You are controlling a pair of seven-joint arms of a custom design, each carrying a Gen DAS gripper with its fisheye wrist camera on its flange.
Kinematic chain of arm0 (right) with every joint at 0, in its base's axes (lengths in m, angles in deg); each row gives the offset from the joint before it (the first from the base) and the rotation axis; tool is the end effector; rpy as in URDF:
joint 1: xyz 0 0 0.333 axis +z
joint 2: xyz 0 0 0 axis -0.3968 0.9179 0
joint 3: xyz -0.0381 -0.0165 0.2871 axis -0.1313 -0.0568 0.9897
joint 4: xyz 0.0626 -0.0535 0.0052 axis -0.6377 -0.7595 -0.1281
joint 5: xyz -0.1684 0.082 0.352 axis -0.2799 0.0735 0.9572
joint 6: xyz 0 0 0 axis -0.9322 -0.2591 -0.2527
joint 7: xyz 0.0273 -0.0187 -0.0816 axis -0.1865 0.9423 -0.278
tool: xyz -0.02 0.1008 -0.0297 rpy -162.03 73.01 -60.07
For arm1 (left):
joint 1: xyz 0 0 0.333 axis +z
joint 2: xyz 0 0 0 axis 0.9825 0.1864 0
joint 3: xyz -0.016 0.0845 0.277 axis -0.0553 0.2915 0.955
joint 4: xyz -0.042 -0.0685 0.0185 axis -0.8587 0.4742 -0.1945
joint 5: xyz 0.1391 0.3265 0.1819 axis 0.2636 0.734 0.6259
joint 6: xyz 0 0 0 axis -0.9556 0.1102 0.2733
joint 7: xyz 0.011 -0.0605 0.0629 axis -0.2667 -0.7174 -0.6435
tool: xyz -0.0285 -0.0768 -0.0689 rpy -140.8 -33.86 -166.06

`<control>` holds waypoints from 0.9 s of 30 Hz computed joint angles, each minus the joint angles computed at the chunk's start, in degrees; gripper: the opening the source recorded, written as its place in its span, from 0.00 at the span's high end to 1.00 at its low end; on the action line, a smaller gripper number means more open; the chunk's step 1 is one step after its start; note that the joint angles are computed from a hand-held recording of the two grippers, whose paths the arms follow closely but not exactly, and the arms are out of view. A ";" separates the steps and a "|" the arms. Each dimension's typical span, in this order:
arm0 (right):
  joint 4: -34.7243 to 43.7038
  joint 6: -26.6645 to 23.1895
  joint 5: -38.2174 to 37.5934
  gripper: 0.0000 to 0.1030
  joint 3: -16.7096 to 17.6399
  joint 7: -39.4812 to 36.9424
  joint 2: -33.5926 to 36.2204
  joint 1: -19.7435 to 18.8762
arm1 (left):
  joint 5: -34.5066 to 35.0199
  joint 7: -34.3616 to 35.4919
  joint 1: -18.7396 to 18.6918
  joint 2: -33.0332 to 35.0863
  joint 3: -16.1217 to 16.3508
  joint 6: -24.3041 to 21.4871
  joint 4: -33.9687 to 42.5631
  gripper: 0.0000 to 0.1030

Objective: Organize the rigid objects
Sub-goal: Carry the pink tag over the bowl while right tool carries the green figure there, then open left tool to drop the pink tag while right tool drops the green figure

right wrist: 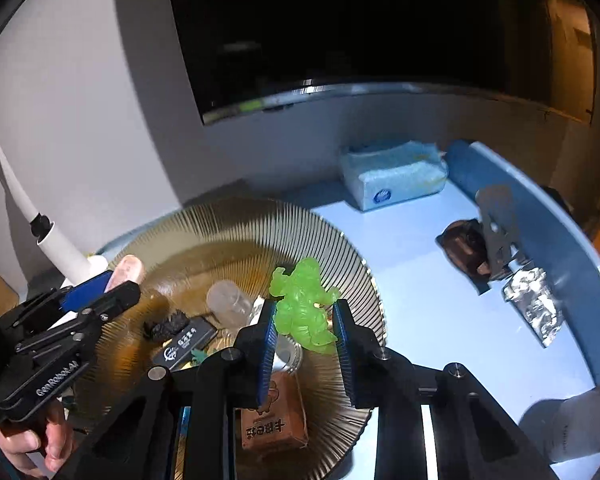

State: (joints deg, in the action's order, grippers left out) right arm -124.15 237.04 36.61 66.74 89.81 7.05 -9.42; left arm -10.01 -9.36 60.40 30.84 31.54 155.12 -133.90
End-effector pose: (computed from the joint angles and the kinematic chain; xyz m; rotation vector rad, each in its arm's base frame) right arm 0.5809 0.1772 0.5425 -1.8059 1.6293 -0.4856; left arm 0.5964 -0.3241 0.5197 -1.6314 1.9453 -0.8882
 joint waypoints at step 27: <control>-4.03 0.07 -2.17 0.49 0.57 2.70 -3.13 0.73 | 13.13 -6.61 -2.57 -5.00 -0.29 -3.86 -2.70 0.18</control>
